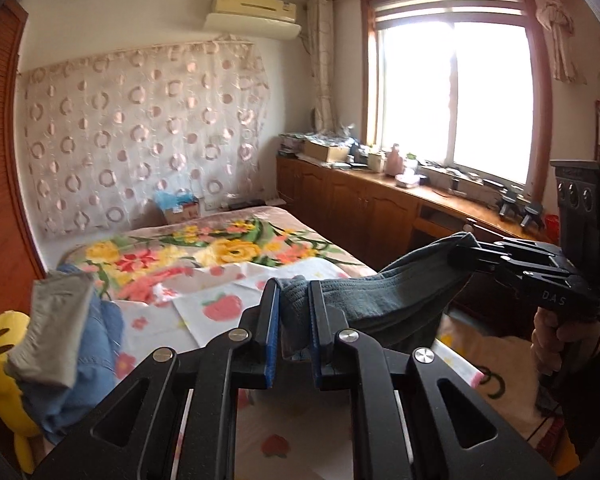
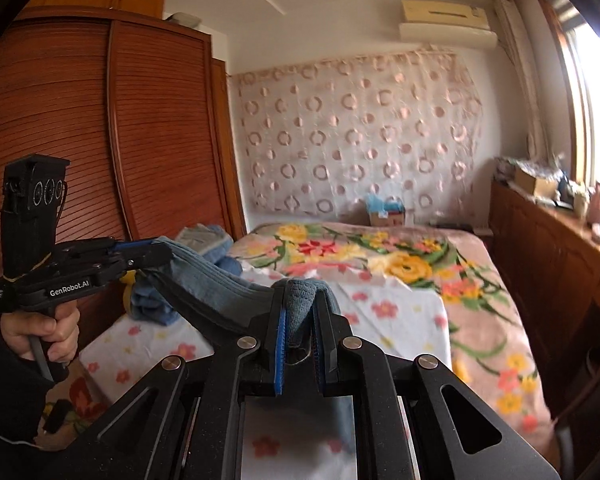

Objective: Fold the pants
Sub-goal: 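Lift the hem with both tools and fold it over toward the waistband, then lower the folded hem onto the shorts and open both tools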

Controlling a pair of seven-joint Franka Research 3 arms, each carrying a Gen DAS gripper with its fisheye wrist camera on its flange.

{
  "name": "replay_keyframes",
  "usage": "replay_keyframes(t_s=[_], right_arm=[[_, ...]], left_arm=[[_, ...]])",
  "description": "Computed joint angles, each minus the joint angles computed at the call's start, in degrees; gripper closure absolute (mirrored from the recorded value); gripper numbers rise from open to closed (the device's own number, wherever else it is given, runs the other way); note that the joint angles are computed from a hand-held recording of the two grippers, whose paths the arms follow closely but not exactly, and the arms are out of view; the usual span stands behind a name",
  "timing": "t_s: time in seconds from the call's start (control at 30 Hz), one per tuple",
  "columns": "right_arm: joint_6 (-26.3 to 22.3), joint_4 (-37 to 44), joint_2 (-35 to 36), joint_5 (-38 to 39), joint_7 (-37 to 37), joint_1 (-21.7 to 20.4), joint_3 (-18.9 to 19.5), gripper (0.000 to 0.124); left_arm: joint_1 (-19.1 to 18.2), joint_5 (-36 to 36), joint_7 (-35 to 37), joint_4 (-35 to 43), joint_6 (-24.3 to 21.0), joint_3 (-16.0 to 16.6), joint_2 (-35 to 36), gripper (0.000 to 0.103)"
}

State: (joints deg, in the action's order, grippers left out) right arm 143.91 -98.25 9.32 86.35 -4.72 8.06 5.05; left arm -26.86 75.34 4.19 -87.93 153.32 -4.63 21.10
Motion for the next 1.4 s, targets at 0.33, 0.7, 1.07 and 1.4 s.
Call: replay_keyframes(t_s=[0.33,0.7,1.07,1.4], right_arm=[[3.63,32.33,22.27,-20.88,20.71,4.09,2.47,0.113],[3.67,25.27,21.95,-24.37,20.1,-0.91,9.22,0.113],[0.22,10.36,17.55,-24.85,16.87,-2.76,8.9,0.113],[-0.98,4.16,13.51,-22.04,15.37,-2.54,6.67,0.113]], left_arm=[[1.18,-9.9,14.26,16.64,-7.16,3.73,8.67,0.089],[0.75,-4.66,4.49,1.07,-6.1,3.4,1.94,0.089],[1.12,-3.38,-6.67,-13.7,-3.46,-1.23,-1.8,0.089],[0.8,-3.99,-8.04,-15.52,-3.92,-2.77,-1.76,0.089]])
